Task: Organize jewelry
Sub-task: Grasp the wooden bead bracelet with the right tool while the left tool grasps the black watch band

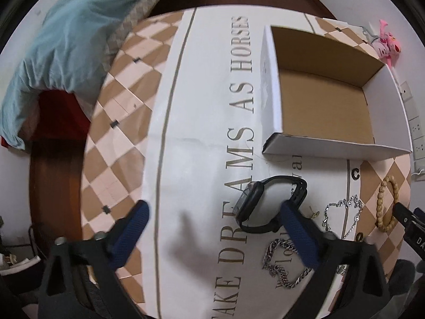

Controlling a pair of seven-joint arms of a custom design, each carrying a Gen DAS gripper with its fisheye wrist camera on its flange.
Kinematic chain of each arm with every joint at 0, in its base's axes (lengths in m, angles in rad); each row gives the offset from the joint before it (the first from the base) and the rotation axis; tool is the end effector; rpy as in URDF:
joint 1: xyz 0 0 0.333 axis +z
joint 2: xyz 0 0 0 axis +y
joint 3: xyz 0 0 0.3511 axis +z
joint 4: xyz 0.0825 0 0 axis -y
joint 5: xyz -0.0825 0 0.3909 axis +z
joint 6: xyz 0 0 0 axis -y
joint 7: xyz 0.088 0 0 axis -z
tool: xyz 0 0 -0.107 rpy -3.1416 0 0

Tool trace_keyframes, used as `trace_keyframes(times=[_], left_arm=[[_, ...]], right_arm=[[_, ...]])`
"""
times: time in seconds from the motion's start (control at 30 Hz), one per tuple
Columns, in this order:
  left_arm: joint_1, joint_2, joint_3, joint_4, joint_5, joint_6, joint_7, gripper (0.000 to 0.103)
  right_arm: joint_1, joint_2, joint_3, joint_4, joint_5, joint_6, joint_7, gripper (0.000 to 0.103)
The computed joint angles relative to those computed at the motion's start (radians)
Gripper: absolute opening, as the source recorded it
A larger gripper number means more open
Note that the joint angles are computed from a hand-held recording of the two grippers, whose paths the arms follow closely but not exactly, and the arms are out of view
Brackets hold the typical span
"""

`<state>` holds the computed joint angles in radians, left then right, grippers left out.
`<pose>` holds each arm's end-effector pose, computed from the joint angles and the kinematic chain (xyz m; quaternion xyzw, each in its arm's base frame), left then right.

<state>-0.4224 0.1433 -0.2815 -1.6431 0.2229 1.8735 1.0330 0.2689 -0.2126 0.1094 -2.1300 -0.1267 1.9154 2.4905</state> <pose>0.4963 -0.3846 0.5712 -0.6228 0.7760 -0.0314 0.0944 0.4578 0.1759 0.5313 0.5085 -0.8581 0.0701 0.0116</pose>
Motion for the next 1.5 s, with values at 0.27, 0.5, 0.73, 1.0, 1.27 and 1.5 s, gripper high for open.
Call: trace_keyframes(times=[0.27, 0.5, 0.73, 1.0, 1.27, 1.5], left_arm=[[0.003, 0.038, 0.004, 0.001, -0.029, -0.01, 0.037, 0.072], [0.012, 0.019, -0.002, -0.042, -0.093, 0.061, 0.082, 0.011], [0.021, -0.045, -0.001, -0.127, -0.105, 0.126, 0.064, 0.01], [0.053, -0.17, -0.001, -0.242, -0.143, 0.186, 0.095, 0.01], [0.047, -0.195, -0.02, -0.195, -0.174, 0.194, 0.117, 0.01], [0.032, -0.052, -0.021, 0.04, -0.192, 0.169, 0.141, 0.01]], right_arm=[[-0.01, 0.005, -0.009, -0.025, 0.007, 0.022, 0.02, 0.074], [-0.017, -0.019, -0.018, -0.082, 0.051, 0.093, 0.006, 0.056], [0.003, -0.021, 0.002, -0.089, 0.044, 0.143, -0.002, 0.009], [0.022, -0.103, -0.002, -0.154, 0.156, 0.26, -0.019, 0.009], [0.025, -0.157, 0.005, -0.114, 0.171, 0.276, -0.058, 0.009], [0.011, -0.16, 0.006, 0.005, 0.143, 0.261, -0.116, 0.009]])
